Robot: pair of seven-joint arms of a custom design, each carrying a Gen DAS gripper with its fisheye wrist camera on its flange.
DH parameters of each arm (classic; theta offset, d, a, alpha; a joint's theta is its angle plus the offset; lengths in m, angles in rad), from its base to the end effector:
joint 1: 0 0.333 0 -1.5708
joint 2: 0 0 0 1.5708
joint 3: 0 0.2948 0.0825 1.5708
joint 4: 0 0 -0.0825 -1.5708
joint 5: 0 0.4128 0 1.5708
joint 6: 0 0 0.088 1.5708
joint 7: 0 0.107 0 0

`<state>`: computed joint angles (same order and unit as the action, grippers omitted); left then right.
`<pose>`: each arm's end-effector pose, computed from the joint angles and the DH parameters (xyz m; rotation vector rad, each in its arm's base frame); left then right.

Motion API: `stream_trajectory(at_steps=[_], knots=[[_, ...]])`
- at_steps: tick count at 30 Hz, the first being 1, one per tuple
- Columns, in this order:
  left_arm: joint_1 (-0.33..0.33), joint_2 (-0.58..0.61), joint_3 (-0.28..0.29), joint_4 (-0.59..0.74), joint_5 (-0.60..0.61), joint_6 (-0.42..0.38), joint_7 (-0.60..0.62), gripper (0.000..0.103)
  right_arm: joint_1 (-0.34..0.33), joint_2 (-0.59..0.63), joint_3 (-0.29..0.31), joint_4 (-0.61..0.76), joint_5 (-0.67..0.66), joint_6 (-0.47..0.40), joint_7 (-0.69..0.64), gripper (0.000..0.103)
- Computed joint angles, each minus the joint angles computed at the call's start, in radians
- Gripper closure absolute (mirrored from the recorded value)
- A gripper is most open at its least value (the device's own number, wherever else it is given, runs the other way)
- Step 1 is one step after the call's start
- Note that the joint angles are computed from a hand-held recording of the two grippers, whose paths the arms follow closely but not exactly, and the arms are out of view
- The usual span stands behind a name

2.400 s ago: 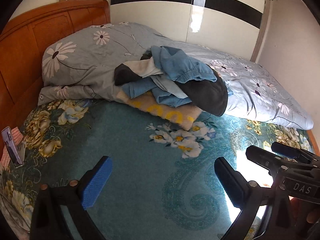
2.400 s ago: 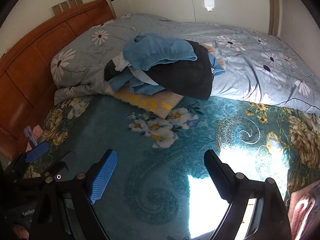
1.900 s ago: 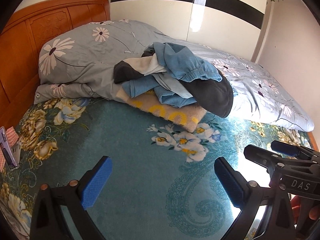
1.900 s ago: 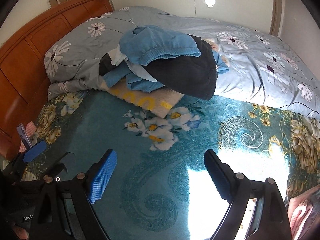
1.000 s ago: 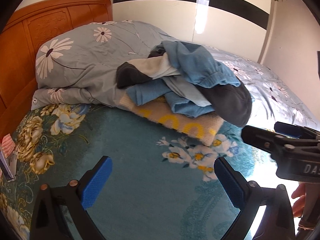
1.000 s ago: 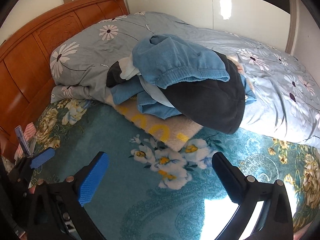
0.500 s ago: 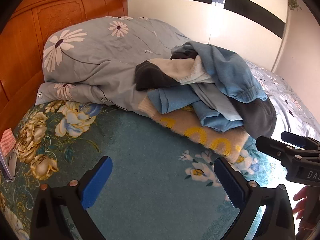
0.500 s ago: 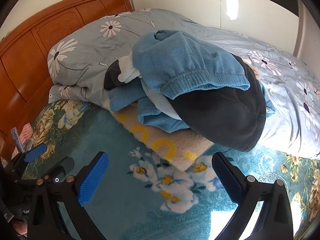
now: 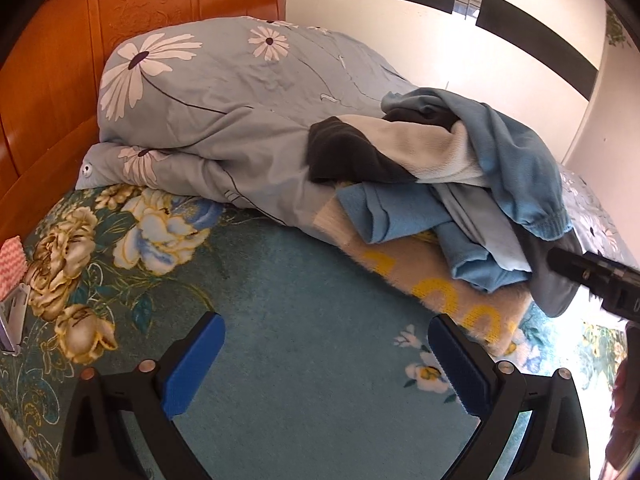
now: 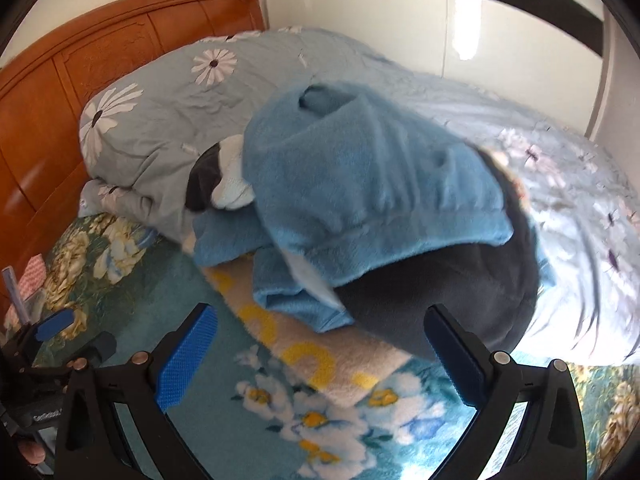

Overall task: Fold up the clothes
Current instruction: 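Grasp the light-blue sweatpants cuff with the right gripper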

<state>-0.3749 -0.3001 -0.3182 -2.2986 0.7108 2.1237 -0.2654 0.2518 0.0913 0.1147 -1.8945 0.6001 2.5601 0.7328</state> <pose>0.4069 -0.3054 0.4525 -2.3114 0.9444 -0.5285 0.6114 0.2237 0.4840 -2.2530 0.9274 -0.2861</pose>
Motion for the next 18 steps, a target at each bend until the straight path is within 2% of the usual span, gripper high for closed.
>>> stream_trajectory(at_steps=[2,4,9,10,11,12,14,15,16,17,18], knots=[[0.003,-0.017,0.000,-0.017,0.008,0.002,-0.016,0.000,0.002,0.020,0.003,0.025,0.007,0.038,0.009,0.000],[0.005,-0.037,-0.001,-0.037,0.012,0.010,-0.043,0.000,0.008,0.066,0.001,0.086,-0.055,0.026,0.074,0.000],[0.009,-0.089,-0.007,-0.083,0.029,0.018,-0.092,0.000,-0.002,0.155,0.033,0.199,-0.129,-0.013,0.122,0.001],[0.009,-0.100,-0.012,-0.091,0.042,0.017,-0.103,0.000,-0.005,0.160,0.040,0.204,-0.131,-0.009,0.121,0.008],[0.007,-0.112,-0.013,-0.101,0.048,0.022,-0.107,0.000,-0.005,0.164,0.042,0.211,-0.140,-0.008,0.134,0.023],[0.002,-0.119,-0.010,-0.105,0.043,0.025,-0.097,0.000,-0.007,0.170,0.044,0.219,-0.147,-0.013,0.150,0.033],[-0.011,-0.129,-0.003,-0.106,0.013,0.011,-0.059,0.000,-0.023,0.201,0.047,0.275,-0.130,-0.090,0.200,0.057],[-0.015,-0.135,-0.006,-0.104,0.004,-0.004,-0.051,0.000,-0.033,0.220,0.048,0.306,-0.120,-0.132,0.223,0.065],[-0.020,-0.143,-0.008,-0.104,-0.008,-0.019,-0.046,0.000,-0.041,0.229,0.050,0.327,-0.109,-0.163,0.244,0.082],[-0.027,-0.156,-0.004,-0.108,-0.025,-0.022,-0.041,0.000,-0.051,0.224,0.053,0.330,-0.088,-0.174,0.255,0.090],[-0.034,-0.169,0.001,-0.114,-0.043,-0.021,-0.035,0.000,-0.061,0.207,0.059,0.318,-0.061,-0.169,0.244,0.092]])
